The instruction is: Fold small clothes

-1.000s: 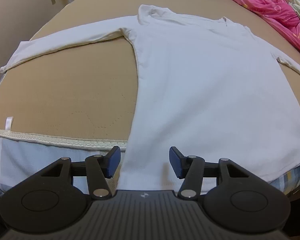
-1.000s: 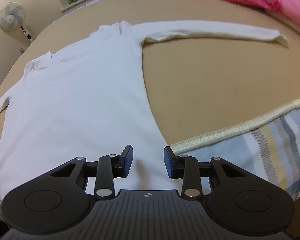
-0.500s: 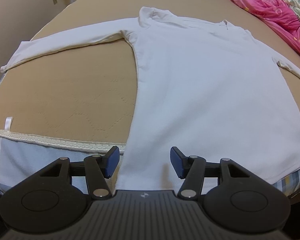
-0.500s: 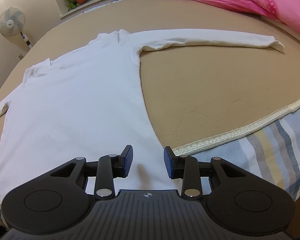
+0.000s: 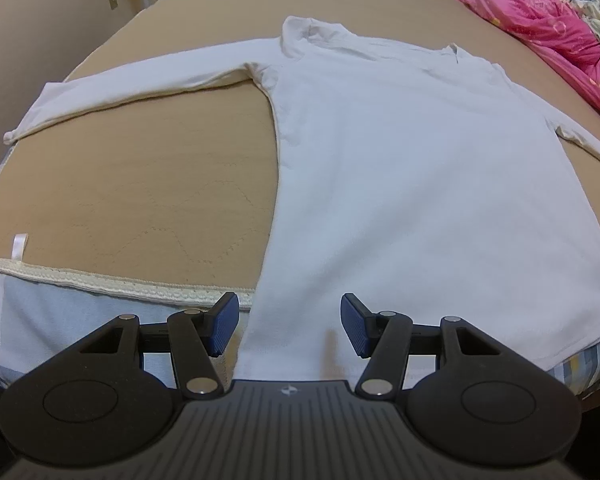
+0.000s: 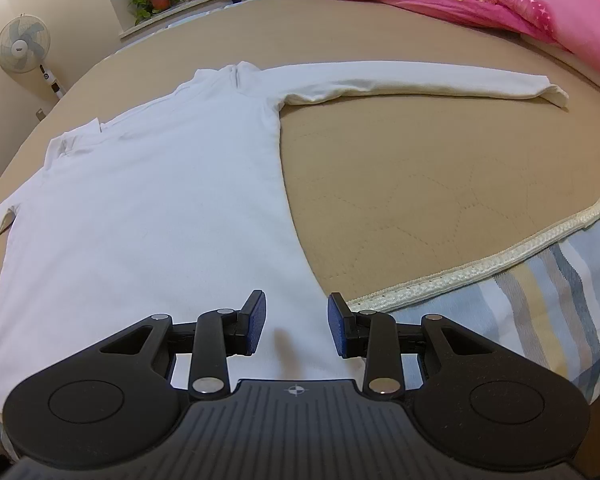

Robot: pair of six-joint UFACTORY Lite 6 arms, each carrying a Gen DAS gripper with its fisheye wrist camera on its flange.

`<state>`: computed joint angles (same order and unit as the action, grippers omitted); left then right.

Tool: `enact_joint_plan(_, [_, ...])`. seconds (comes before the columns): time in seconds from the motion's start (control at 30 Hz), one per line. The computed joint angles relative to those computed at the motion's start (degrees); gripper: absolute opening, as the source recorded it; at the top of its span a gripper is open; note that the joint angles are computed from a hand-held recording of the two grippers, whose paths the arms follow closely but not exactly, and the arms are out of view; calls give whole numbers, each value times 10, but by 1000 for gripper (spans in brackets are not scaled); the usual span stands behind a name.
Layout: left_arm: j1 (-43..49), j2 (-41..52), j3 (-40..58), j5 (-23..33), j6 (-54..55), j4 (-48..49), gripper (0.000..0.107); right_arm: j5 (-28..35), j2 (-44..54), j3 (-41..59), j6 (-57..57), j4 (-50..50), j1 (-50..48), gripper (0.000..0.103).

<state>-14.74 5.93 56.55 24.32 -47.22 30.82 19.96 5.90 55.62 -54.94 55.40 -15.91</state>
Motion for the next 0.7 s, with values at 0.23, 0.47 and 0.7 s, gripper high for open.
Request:
enact_joint_plan(0.23, [-30, -31, -25, -10, -155, 157, 61, -44, -42, -24, -92, 123, 14, 36])
enact_joint_plan(0.47, [-41, -51, -24, -11, -271, 263, 62, 26, -96, 19, -253, 311, -27, 36])
enact_joint_plan(0.7, [-24, -74, -32, -35, -294, 290, 76, 90, -33, 137, -426, 447, -87, 55])
